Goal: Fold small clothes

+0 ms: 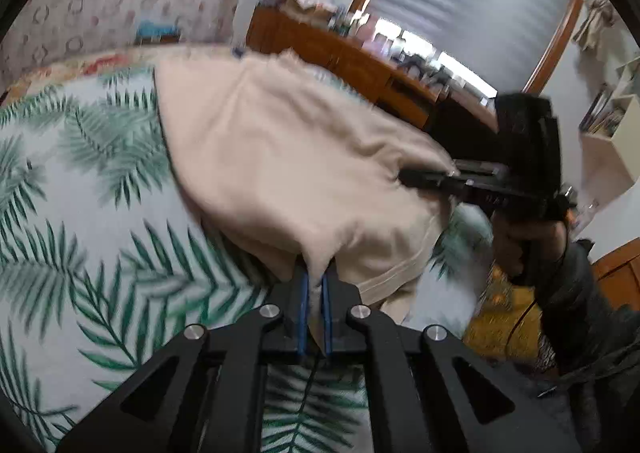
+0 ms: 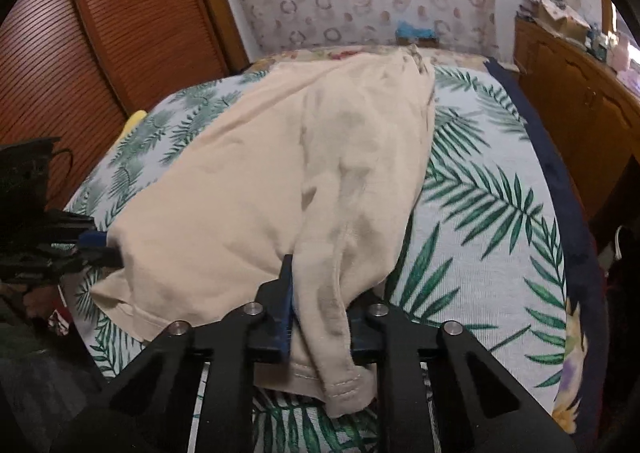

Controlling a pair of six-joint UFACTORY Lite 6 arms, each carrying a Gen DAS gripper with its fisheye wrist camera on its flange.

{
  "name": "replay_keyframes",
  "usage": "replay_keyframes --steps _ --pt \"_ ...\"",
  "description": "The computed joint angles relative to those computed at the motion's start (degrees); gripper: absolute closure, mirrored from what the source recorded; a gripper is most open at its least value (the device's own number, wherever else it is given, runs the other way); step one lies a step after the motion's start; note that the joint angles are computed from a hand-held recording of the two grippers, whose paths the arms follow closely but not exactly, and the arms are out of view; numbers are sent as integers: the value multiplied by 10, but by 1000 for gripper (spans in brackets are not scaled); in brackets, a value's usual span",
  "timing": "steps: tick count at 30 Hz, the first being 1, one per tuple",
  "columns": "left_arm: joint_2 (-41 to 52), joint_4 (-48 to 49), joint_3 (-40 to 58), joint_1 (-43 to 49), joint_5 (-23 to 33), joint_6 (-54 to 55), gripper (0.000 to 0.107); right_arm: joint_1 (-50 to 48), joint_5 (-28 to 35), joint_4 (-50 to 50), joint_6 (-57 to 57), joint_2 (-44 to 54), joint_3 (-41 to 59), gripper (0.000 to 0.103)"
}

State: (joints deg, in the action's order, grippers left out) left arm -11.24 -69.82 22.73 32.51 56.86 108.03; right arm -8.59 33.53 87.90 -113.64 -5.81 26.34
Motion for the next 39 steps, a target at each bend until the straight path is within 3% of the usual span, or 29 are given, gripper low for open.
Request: replay_keyframes --steps 6,10,15,22,26,29,31,32,34,39 --pt "9 -17 106 5 58 -67 105 -38 74 -53 79 -30 53 91" --pt "103 -51 246 -32 35 -117 105 4 50 -68 149 6 158 91" --pt "274 -55 451 -90 -30 -195 105 65 -3 -143 287 176 398 91" --pt "525 21 759 -139 -92 -335 105 98 25 -352 541 477 787 89" --pt "643 95 916 -155 -94 -437 104 100 90 -452 672 633 1018 76" --pt "699 128 995 -162 -94 -476 103 93 114 -469 693 682 1106 66" --pt "724 150 1037 -166 -90 -496 99 88 124 -483 713 702 1148 50" --pt "730 155 1048 -167 -88 -495 98 87 108 -491 722 695 1143 36" --pt "717 153 1036 -164 -95 -473 89 80 71 -487 700 658 1097 35" --pt "633 101 928 -142 -119 -373 79 78 11 -432 553 539 901 36"
